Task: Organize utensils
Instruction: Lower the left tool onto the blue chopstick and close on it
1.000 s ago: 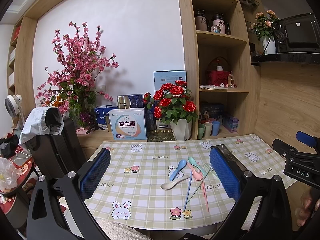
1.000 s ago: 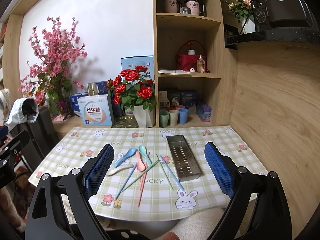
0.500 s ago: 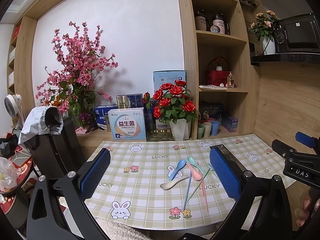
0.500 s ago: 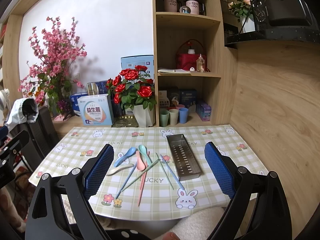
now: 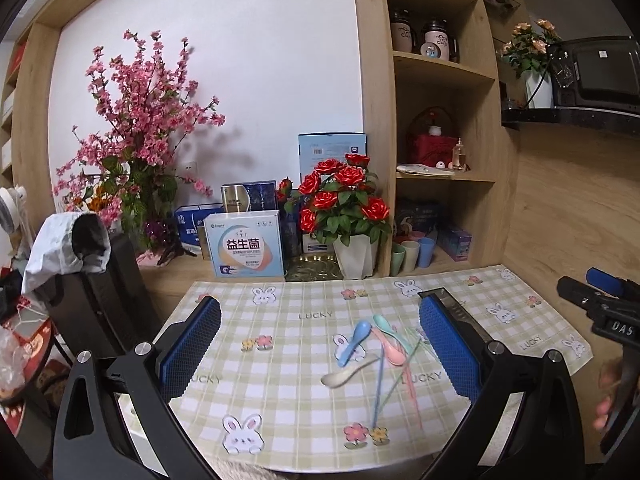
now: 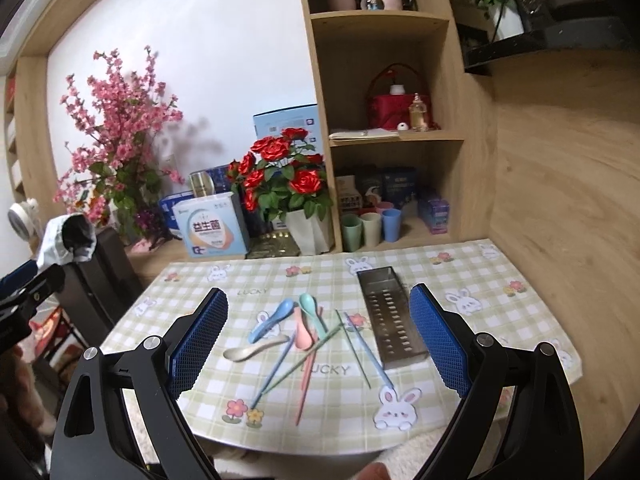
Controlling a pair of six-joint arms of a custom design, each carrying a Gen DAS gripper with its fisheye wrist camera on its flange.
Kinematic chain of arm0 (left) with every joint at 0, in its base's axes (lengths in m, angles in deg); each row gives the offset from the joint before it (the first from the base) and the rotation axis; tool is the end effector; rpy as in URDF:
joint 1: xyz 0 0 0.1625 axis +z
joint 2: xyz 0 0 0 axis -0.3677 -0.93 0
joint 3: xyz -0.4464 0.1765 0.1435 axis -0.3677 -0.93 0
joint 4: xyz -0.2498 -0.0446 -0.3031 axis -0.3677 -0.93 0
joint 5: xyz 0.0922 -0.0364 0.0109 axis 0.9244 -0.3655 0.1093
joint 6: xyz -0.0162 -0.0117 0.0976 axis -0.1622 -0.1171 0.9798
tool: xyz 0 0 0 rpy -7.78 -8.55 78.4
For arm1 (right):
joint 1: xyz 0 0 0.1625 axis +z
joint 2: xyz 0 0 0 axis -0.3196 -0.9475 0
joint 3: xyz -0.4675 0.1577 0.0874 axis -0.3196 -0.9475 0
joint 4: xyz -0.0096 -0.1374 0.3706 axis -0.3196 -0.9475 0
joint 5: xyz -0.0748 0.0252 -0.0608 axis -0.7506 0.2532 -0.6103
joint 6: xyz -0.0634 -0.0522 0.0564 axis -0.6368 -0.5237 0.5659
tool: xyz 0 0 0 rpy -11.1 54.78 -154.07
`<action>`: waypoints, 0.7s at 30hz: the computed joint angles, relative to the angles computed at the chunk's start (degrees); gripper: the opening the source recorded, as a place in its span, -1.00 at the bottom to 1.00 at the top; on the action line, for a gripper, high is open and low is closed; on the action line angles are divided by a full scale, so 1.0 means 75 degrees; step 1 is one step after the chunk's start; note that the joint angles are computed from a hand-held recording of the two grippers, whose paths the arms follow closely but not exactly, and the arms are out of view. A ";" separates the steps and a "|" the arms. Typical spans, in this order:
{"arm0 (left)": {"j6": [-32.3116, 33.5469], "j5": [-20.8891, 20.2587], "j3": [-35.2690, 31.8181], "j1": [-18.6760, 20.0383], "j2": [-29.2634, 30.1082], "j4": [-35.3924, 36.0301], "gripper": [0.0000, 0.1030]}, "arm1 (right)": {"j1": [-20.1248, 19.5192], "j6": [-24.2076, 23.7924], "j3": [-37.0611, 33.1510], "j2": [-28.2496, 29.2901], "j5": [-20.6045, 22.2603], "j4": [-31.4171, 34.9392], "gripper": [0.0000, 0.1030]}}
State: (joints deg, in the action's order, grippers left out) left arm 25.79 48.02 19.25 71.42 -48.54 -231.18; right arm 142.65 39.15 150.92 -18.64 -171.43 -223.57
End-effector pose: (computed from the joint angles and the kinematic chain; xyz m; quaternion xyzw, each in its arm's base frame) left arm -0.2369 -0.6181 0.5400 0.1930 0.7318 -0.5461 0.3592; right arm 0.5438 -0.6720 0.2119 0.2355 -0.8274 0.4666 0.2053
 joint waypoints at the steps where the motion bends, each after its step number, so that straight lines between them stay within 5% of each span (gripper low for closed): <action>1: 0.0122 -0.0058 -0.0089 0.0078 0.0062 -0.0067 0.89 | -0.0060 -0.0044 -0.0115 0.0072 0.0048 -0.0024 0.73; 4: 0.0225 -0.0236 -0.0424 0.0385 0.0264 0.0157 0.89 | -0.0202 -0.0144 -0.0524 0.0308 0.0061 0.0107 0.73; 10: -0.0307 -0.0562 -0.1059 0.1063 0.0659 0.1417 0.87 | -0.0596 0.0342 -0.1891 0.1042 0.0076 0.1850 0.73; 14: -0.0872 -0.0839 -0.1390 0.1498 0.0907 0.2314 0.66 | -0.0772 0.0591 -0.2989 0.1669 -0.0062 0.3063 0.73; 21: -0.2037 -0.1514 -0.1804 0.2143 0.1305 0.3930 0.30 | -0.1179 0.1223 -0.3363 0.2011 0.0482 0.4035 0.73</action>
